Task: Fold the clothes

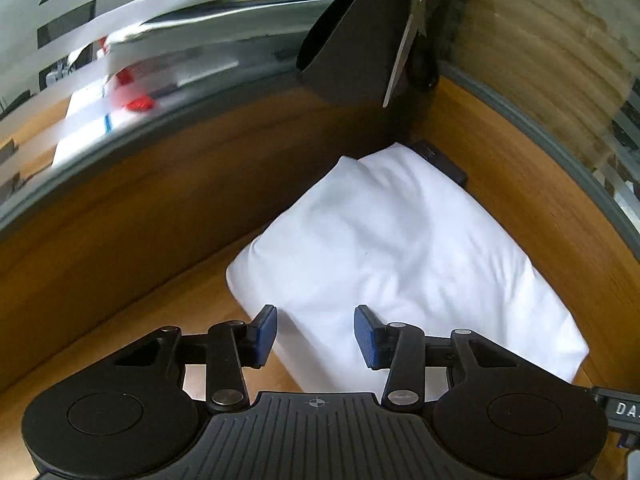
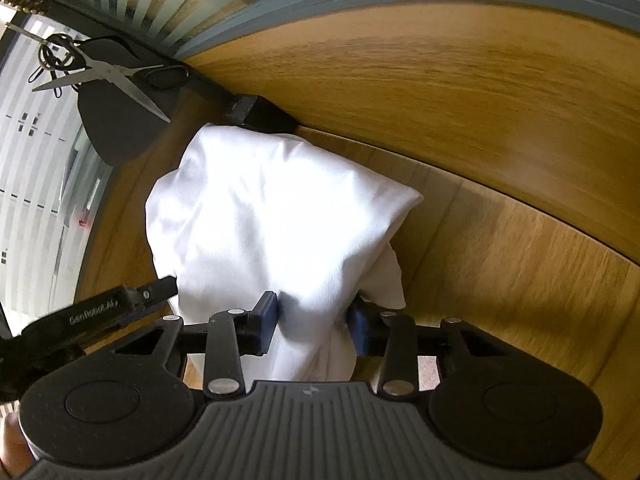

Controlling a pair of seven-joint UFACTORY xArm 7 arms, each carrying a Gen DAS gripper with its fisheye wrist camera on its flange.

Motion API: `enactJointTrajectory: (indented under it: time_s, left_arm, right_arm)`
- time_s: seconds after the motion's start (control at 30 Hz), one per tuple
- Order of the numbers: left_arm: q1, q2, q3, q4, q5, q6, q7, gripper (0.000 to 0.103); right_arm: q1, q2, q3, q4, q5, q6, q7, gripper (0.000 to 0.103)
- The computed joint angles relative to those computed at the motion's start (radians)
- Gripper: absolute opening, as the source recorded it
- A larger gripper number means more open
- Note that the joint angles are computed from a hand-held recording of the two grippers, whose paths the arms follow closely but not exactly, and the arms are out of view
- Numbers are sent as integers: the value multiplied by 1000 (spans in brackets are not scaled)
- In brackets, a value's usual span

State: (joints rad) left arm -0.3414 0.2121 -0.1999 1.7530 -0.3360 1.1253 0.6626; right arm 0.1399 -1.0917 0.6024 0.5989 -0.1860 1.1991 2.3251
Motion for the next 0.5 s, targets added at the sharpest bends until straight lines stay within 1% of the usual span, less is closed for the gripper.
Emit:
enactJointTrajectory:
  time_s: [0.07,0.13,0.27,0.4,0.47,0.5]
  left_arm:
    - [-1,12,0,15,-1,0,-6,45]
    - [-11,9,-4,-6,0,-20,-27,45]
    - [-22,45,-7,29,15,-32,-60,47]
    - [-13,48,-9,51,7,-18,-52,48]
    - [-5,38,-6,51,1,-12,-46,55]
    - [-1,32,-4,50,-2,-8,-45,62]
  right_arm:
    - [-3,-7,-9,-11,-6,-8,1,42]
    - [-10,-13,-19,-21,-9,-17,5,42]
    - [-21,-9,-36,-27,-24,-20,-15,43]
    - [-18,-22,-52,-31,-18,-15,-28,50]
    - [-18,-18,-54,-19,-13,-2,-39,52]
    - [-19,-13,-54,-9,-11,7,-48,53]
